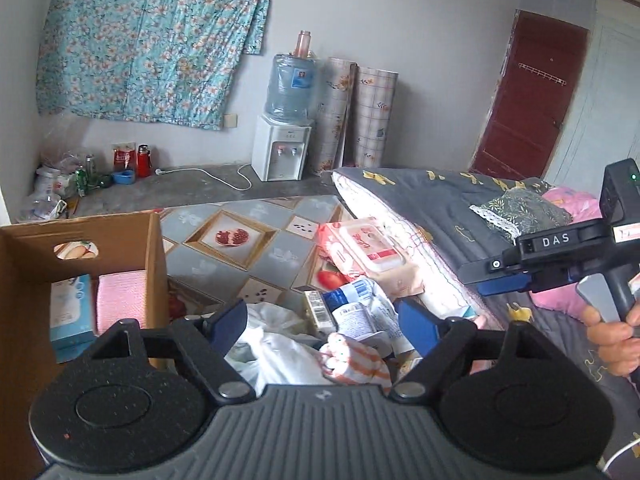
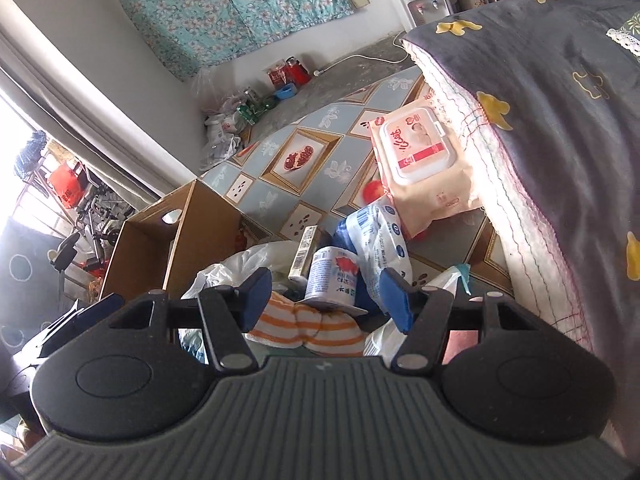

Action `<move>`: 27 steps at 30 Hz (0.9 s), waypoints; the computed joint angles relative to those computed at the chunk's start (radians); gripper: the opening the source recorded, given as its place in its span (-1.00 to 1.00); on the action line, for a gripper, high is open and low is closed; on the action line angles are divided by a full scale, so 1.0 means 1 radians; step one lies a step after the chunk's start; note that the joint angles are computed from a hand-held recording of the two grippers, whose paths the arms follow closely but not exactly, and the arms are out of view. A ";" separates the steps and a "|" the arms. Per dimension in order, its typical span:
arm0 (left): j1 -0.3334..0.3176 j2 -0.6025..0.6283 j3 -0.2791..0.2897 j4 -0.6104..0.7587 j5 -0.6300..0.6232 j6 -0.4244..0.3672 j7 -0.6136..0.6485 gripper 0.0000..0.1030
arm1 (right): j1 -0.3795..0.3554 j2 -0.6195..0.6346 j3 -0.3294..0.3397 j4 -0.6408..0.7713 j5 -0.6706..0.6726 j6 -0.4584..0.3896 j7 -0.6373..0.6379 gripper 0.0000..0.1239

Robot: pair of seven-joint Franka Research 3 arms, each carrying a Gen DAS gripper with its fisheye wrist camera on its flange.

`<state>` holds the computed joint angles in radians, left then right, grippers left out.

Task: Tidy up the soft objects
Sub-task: 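Grasp the clear plastic packet with teal edge using the right tool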

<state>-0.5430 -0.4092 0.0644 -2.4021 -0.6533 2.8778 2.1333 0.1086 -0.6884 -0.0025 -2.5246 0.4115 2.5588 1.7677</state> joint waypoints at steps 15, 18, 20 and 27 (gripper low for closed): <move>-0.135 0.116 -0.069 -0.005 -0.168 0.098 0.203 -0.10 | -0.056 0.049 -0.082 -0.035 0.043 -0.038 -0.081 -0.07; -0.105 0.143 -0.124 -0.014 -0.095 0.122 0.180 -0.30 | -0.064 0.089 -0.092 -0.022 0.059 -0.061 -0.087 -0.09; -0.061 0.164 -0.168 -0.015 0.001 0.120 0.107 -0.41 | -0.066 0.123 -0.095 -0.009 0.069 -0.075 -0.092 -0.10; -0.028 0.242 -0.182 0.044 0.046 0.017 0.080 -0.49 | -0.067 0.235 -0.101 0.047 0.105 -0.110 -0.123 -0.17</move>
